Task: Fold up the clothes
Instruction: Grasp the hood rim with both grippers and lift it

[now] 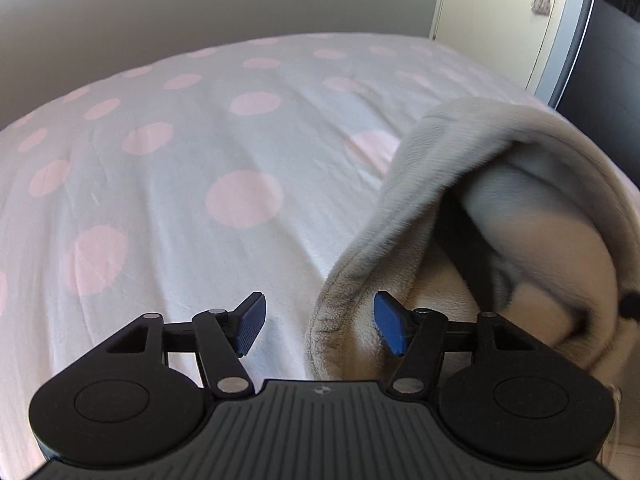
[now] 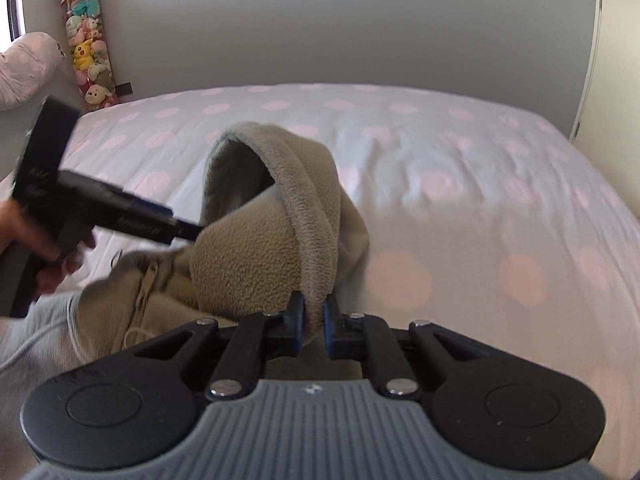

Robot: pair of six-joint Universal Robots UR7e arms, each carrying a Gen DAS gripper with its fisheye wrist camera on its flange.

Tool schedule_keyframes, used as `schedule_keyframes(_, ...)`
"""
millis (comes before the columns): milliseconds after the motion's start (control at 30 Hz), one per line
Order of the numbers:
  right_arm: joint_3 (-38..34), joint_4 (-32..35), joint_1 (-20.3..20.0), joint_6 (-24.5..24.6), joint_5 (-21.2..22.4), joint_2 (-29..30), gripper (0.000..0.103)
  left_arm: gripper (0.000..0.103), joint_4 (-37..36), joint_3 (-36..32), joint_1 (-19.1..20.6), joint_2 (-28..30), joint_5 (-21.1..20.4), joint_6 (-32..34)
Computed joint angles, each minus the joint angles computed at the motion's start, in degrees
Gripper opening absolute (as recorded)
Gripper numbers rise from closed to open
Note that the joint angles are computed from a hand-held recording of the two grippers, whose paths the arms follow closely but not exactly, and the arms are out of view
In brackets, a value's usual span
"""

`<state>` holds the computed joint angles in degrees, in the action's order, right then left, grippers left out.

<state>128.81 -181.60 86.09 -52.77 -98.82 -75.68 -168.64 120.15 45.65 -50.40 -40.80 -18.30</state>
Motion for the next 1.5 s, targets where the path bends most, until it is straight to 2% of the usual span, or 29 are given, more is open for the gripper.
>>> schedule_keyframes(167,0.5,2.7,-1.9,1.1,0.2,-0.8,0.011,0.058,-1.7,-1.8,1.3,2.9,0.1,4.0)
schedule_keyframes(233,0.4,2.7,-1.8,1.2,0.0,-0.6,0.011,0.048,-2.5,-2.2,1.6,3.4,-1.4,5.0)
schedule_keyframes(267,0.4,2.5,-1.7,1.1,-0.1,-0.4,0.011,0.033,-3.6,-2.1,1.8,3.4,-2.6,6.2)
schedule_keyframes(367,-0.3,2.8,-1.2,1.8,-0.8,0.0,0.013,0.018,-5.9,-1.7,1.0,4.1,-1.8,8.4)
schedule_keyframes(400,-0.5,2.6,-1.0,2.3,-1.0,0.2,0.017,0.015,-6.4,-1.4,0.7,4.0,-1.5,8.8)
schedule_keyframes(500,-1.4,1.4,-0.6,4.5,0.0,0.7,0.049,0.009,-7.9,-0.4,-0.1,3.5,-0.7,9.6)
schedule_keyframes(567,-2.5,1.6,-0.3,6.1,1.4,1.2,0.056,0.008,-7.8,0.0,-0.6,2.9,-0.1,9.1)
schedule_keyframes(633,-4.2,0.3,0.6,8.1,1.6,2.8,0.073,0.008,-7.3,0.3,-1.1,2.2,0.5,8.5)
schedule_keyframes(667,-5.4,0.8,0.8,9.8,2.2,3.5,0.074,0.008,-7.2,0.5,-1.5,1.8,0.9,8.4)
schedule_keyframes(767,-9.9,5.9,1.8,16.9,3.4,5.4,0.074,0.007,-6.1,0.8,-2.7,0.6,3.2,7.6)
schedule_keyframes(800,-11.1,6.9,2.6,18.2,2.0,6.3,0.067,0.007,-5.6,1.1,-3.2,-0.1,4.1,7.3)
schedule_keyframes(833,-12.3,7.7,3.5,19.0,0.4,7.2,0.044,0.007,-5.2,1.4,-3.7,-1.0,5.2,6.7)
schedule_keyframes(867,-13.0,7.7,4.7,18.3,-2.1,8.0,0.026,0.007,-4.7,1.7,-4.1,-1.9,6.6,6.1)
schedule_keyframes(900,-13.5,7.0,5.9,17.2,-4.3,8.7,0.014,0.007,-5.3,2.3,-4.7,-3.0,7.8,6.2)
schedule_keyframes(1000,-12.9,-1.1,9.5,9.9,-9.3,10.5,0.012,0.006,-10.2,4.5,-6.9,-5.9,11.1,9.1)
schedule_keyframes(1100,-10.6,-17.1,13.3,-1.6,-10.5,13.2,0.011,0.006,-19.4,7.0,-11.1,-7.2,17.7,14.3)
schedule_keyframes(1133,-10.0,-22.4,14.4,-5.6,-10.3,14.3,0.011,0.006,-20.5,7.7,-12.3,-7.7,19.8,14.3)
schedule_keyframes(1200,-8.3,-33.1,16.3,-16.1,-10.2,17.5,0.012,0.006,-16.9,9.3,-14.2,-9.6,23.0,10.0)
schedule_keyframes(1267,-7.4,-41.1,17.3,-25.6,-11.0,21.0,0.012,0.006,-11.6,10.8,-15.2,-10.9,25.6,6.0)
schedule_keyframes(1367,-6.2,-44.7,17.2,-31.1,-12.6,23.2,0.012,0.006,-1.8,12.9,-15.0,-12.3,25.1,0.8)
schedule_keyframes(1500,-5.0,-42.8,15.7,-33.0,-17.5,23.7,0.012,0.006,4.0,14.4,-13.7,-12.1,20.0,-2.2)
